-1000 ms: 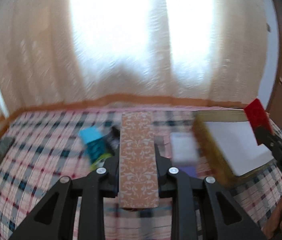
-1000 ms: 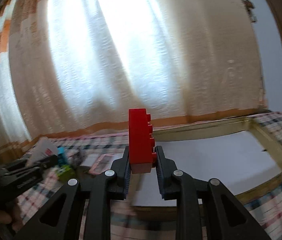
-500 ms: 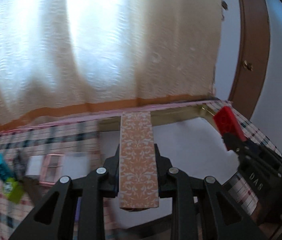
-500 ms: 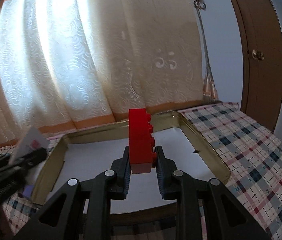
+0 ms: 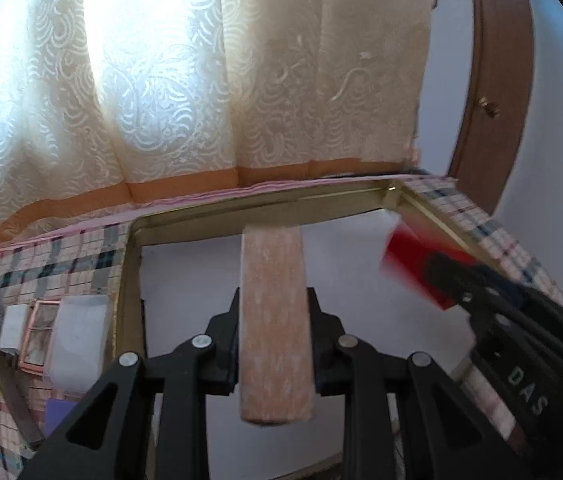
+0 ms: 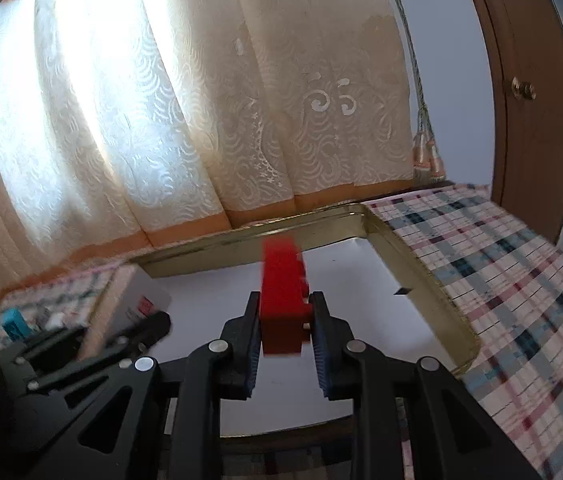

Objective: Organize rigid objects
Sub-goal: 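Carry the pink box in the left tool and red brick in the right tool into the tray, release both, then grasp the dark brown bar with the right tool while the left tool grasps the green soccer cube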

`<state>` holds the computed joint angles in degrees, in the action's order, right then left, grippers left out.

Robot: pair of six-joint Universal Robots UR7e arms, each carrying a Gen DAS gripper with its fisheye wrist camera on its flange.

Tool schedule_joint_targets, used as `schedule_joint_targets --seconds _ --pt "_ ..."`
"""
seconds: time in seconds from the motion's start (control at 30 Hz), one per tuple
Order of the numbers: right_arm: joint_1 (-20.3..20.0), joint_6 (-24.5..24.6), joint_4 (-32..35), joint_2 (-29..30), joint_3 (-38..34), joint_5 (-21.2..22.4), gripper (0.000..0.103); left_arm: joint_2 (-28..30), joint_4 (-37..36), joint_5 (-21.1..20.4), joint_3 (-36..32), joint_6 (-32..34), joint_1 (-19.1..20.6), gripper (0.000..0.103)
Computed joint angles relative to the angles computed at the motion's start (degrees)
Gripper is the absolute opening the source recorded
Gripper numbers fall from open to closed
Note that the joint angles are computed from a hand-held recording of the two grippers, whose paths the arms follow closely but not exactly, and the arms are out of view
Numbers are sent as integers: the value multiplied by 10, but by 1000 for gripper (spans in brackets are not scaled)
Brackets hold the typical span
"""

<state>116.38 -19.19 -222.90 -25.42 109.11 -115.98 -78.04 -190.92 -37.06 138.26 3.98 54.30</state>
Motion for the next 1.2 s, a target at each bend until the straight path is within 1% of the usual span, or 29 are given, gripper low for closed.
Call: schedule_joint_targets --seconds 0.03,0.07,0.1,0.13,0.2,0.23,0.27,0.3,0.4,0.5,0.6,0.63,0.77,0.8,0.87,0.93,1.0,1.1,1.2 --pt "-2 5 -2 -3 4 11 42 -11 10 -9 4 -3 -1 55" --pt "-3 9 -14 -3 6 15 49 -22 15 -8 9 -5 -7 68" --pt "-1 9 -46 1 8 12 61 -26 0 3 17 2 -15 87" --pt "1 4 -78 5 8 7 66 -29 -35 22 28 21 -28 97" --pt "7 -13 -162 18 5 -13 67 -23 -145 76 47 91 -59 103" --pt "9 -18 -197 23 1 -27 67 -21 -182 97 50 116 -69 103" --pt "10 -17 -216 26 -2 -39 67 -21 -212 120 52 139 -78 103" --pt "10 -10 -222 26 -2 -47 67 -26 -232 132 56 155 -81 103" --pt "10 7 -212 25 -5 -65 67 -44 -278 158 67 180 -74 103" --pt "12 9 -203 26 -5 -64 67 -62 -293 184 83 192 -65 103" --pt "20 -4 -204 31 -5 -63 67 -60 -346 213 94 254 -66 103" --pt "21 -10 -203 34 -6 -61 67 -63 -355 217 95 264 -63 103" --pt "34 -28 -192 47 -9 -59 67 -116 -304 215 102 230 -46 103" --pt "38 -31 -186 51 -10 -58 67 -123 -301 216 104 229 -45 103" --pt "47 -27 -175 55 -11 -61 67 -130 -317 222 105 248 -44 103" --pt "55 -11 -158 56 -7 -53 67 -135 -329 226 106 267 -42 103" --pt "65 -11 -144 62 -8 -47 67 -148 -320 228 107 266 -36 103" --pt "80 -17 -136 74 -17 -51 67 -179 -277 225 108 242 -25 103" --pt "92 -3 -115 81 -21 -49 67 -187 -299 234 107 273 -23 103"
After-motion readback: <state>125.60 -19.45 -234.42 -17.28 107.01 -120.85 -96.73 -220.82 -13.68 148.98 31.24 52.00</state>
